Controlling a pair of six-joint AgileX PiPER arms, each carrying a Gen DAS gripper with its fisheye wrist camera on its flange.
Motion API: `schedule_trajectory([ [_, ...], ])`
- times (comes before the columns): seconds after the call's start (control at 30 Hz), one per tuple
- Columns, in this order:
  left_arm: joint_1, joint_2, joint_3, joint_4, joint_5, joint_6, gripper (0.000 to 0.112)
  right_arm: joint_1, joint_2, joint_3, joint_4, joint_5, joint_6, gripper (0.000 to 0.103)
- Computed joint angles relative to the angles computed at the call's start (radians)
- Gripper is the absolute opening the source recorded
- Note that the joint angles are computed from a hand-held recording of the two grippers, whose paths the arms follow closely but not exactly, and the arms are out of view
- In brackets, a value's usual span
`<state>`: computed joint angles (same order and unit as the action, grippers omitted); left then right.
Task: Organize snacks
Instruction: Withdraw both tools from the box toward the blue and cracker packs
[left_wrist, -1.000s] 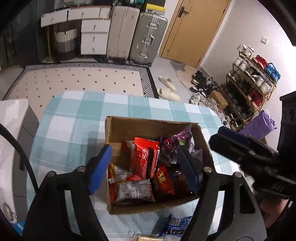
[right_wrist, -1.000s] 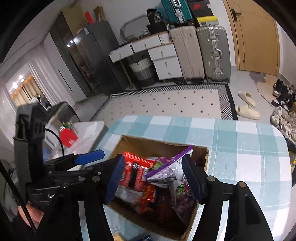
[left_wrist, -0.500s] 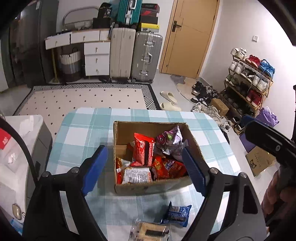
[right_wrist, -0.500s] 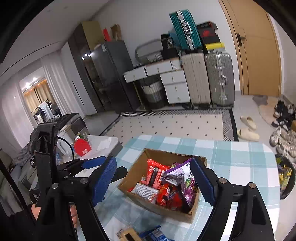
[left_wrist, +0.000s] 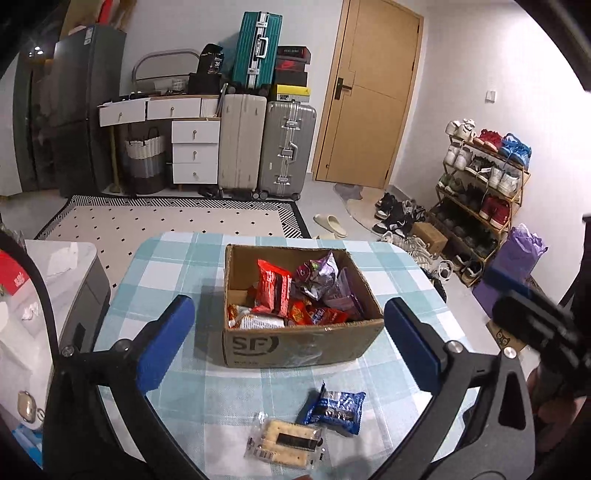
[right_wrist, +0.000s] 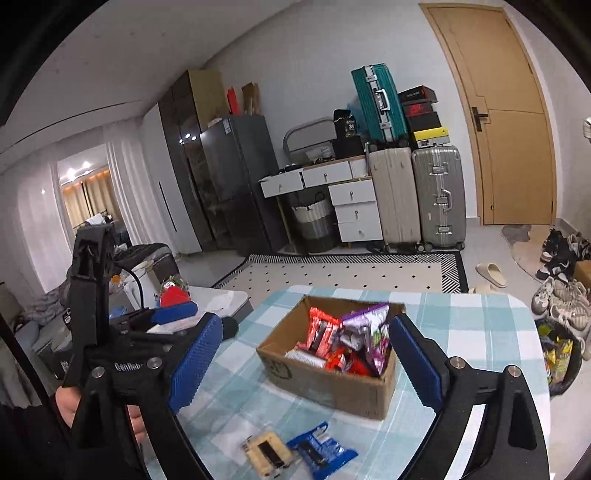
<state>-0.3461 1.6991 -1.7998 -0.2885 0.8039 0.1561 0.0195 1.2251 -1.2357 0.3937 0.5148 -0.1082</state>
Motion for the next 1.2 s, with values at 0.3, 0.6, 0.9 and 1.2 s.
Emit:
schedule_trajectory([
  [0.3,0.057,-0.160,0.321,-0.122,-0.036,0.061,0.102,0.108,-0.138,0.288,-0.197,-0.145,0.231,0.095],
  [0.6,0.123,-0.239,0.566,-0.195,-0.154,0.156,0.102,0.165,-0.186,0.438,-0.406,-0.244,0.473,0.095],
  [0.9,0.087,-0.261,0.713,-0.060,-0.311,0.098,0.102,0.226,-0.207,0.526,-0.704,-0.242,0.772,0.096],
  [1.2,0.147,-0.232,0.729,-0.113,-0.286,0.158,0.102,0.182,-0.071,0.476,-0.434,-0.214,0.433,0.096],
])
